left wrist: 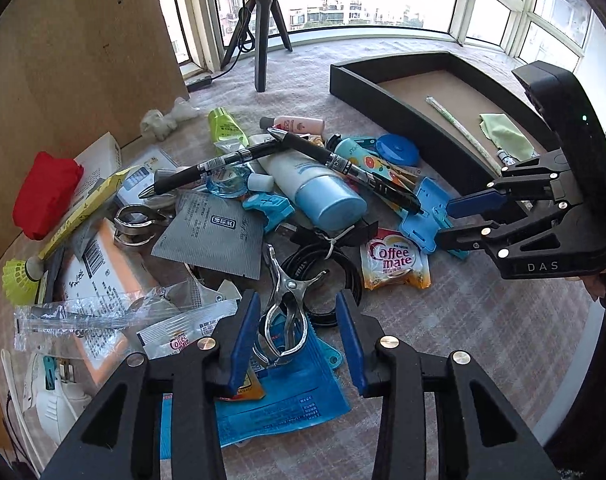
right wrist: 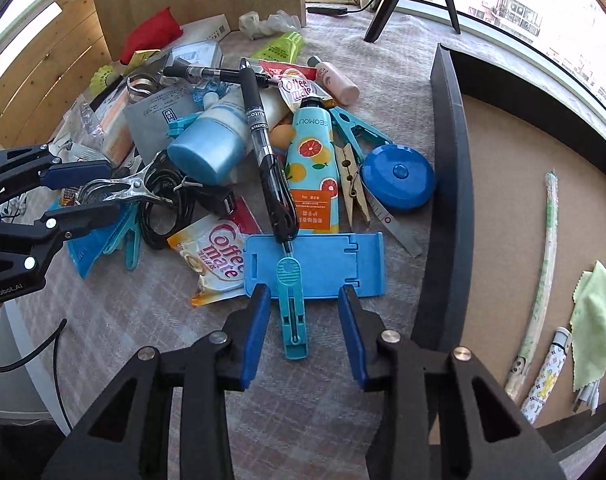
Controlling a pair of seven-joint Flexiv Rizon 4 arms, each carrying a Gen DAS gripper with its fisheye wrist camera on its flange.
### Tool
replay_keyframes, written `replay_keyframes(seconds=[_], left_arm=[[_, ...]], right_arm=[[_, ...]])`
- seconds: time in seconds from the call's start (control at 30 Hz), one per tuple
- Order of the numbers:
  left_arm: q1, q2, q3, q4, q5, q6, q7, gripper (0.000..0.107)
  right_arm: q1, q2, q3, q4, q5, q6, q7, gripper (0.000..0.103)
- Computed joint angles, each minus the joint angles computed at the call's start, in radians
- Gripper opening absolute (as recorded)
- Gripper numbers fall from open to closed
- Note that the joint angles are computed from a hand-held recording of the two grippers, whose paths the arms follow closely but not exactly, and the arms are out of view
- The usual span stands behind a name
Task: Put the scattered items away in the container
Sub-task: 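Grasp the silver metal clip with the left tool while the right tool grasps a blue clothespin, then carry clip and clothespin into the tray and open both tools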
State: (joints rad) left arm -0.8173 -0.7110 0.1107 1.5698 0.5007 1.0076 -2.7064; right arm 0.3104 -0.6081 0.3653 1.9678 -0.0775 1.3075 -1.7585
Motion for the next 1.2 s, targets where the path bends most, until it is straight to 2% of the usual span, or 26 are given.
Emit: replay_keyframes(seconds=[0.03,0.07,0.1,0.27,0.43,0.53,0.73,0.93,1.07,1.2], left_arm=[[0.006,-0.005,-0.005,0.001,-0.007,-0.006,0.005,0.027],[0.011,-0.009,-0.009,0.002,-0.014,-0.012,0.010,0.023],[0.012,-0.012,-0.010,0.004,-0.016,-0.012,0.013,0.023],[0.002,-0.005,0.005,0.026,0.000,0.023,-0.016,0.023],[0.001,0.019,0.016,0.067,-0.002,0.094,-0.075,0.023],[-0.013,0.039,0.022,0.080,0.002,0.097,-0.087,0.023],[-0.039,0.086,0.038,0.109,0.040,0.132,-0.147,0.023],[-0.045,0.106,0.043,0.085,0.079,0.151,-0.185,0.023],[-0.032,0.080,0.028,0.015,0.084,0.151,-0.158,0.023],[-0.009,0.010,0.004,-0.101,0.048,0.179,-0.083,0.023]], right_arm=[[-0.004,0.000,0.004,0.000,0.000,-0.006,-0.005,0.023],[-0.026,-0.004,0.029,-0.012,0.016,-0.033,-0.020,0.015],[-0.050,-0.011,0.055,-0.027,0.039,-0.066,-0.035,0.012],[-0.061,-0.010,0.066,-0.037,0.092,-0.091,-0.068,0.012],[-0.157,-0.002,0.156,-0.094,0.241,-0.237,-0.168,0.012],[-0.205,0.019,0.183,-0.117,0.343,-0.317,-0.229,0.012],[-0.220,0.086,0.158,-0.124,0.490,-0.343,-0.311,0.012],[-0.199,0.141,0.105,-0.126,0.609,-0.306,-0.370,0.012],[-0.196,0.157,0.059,-0.141,0.665,-0.277,-0.389,0.012],[-0.212,0.173,0.016,-0.149,0.699,-0.237,-0.382,0.012]])
